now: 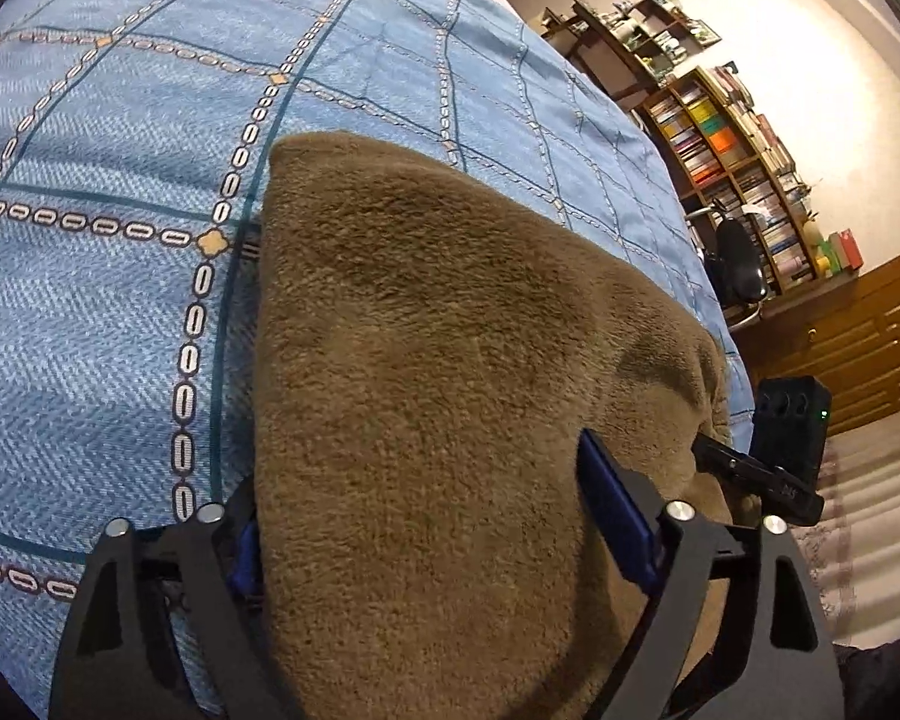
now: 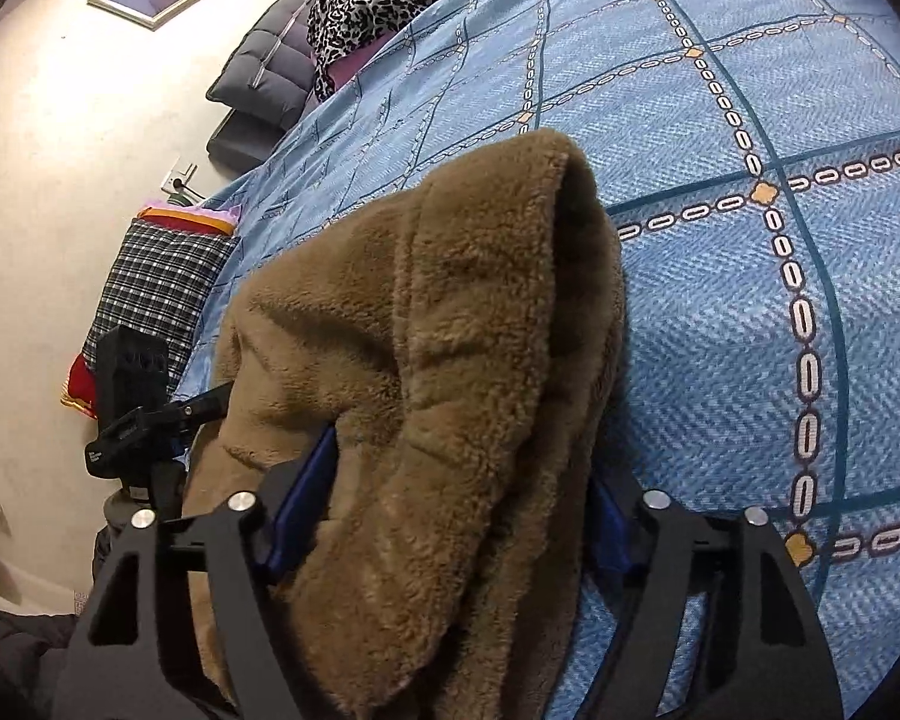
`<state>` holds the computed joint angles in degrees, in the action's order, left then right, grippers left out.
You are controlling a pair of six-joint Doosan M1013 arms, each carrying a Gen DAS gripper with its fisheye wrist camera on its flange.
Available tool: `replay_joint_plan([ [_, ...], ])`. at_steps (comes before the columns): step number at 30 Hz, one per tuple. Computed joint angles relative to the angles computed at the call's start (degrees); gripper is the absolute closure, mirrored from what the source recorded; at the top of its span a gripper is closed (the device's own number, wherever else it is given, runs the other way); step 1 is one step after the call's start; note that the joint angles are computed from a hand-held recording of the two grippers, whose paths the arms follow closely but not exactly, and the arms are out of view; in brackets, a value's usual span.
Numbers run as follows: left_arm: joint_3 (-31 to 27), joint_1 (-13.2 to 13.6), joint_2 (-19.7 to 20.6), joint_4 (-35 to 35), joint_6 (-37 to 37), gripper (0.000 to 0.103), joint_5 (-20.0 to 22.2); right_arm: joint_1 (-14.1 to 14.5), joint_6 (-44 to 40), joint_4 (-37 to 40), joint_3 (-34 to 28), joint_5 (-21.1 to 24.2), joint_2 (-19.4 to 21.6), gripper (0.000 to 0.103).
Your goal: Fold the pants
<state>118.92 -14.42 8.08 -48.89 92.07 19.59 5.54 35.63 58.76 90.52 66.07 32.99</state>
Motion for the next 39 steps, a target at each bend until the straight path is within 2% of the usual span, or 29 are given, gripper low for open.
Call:
replay_joint_plan([
  [3, -0.5, -0.09, -0.19, 2.51, -1.59, 0.03, 0.14, -0.3, -0.89, 1.01, 0.31, 0.23, -0.19, 0.039],
  [7, -0.94, -1.03, -0.75, 9.09, -7.77, 0.04, -0.79, -1.03, -2.65, 3.26, 0.92, 0.67, -0.99, 0.047],
  [10, -1.49, -1.48, -1.28, 13.28, -11.8, 0.048, -1.12, -1.69, -4.29, 5.09, 0.97, 1.47, -1.49, 0.05],
  [13, -2.91, -2.07, -1.37, 18.37, -16.18, 0.052, -1.54, -1.96, -6.49, 6.71, 0.8, 1.02, -2.38, 0.05],
  [18, -6.54, -2.14, 0.23, 20.72, -16.05, 0.053, -2.1, -2.93, -8.91, 9.68, -1.13, -0.25, -2.63, 0.05],
  [26, -17.81, -1.21, 7.57, 22.99, -12.96, 0.053, -1.36, -4.02, -7.28, 11.68, -8.84, -4.5, 0.59, 0.05],
  [32, -26.43, 0.15, 13.99, 17.27, -5.27, 0.053, -0.09, -4.16, -3.24, 11.32, -17.39, -7.18, 5.64, 0.05],
  [39, -34.76, 1.39, 21.12, 15.15, -3.47, 0.053, 1.87, -3.62, 3.1, 7.22, -29.2, -8.03, 13.05, 0.05],
])
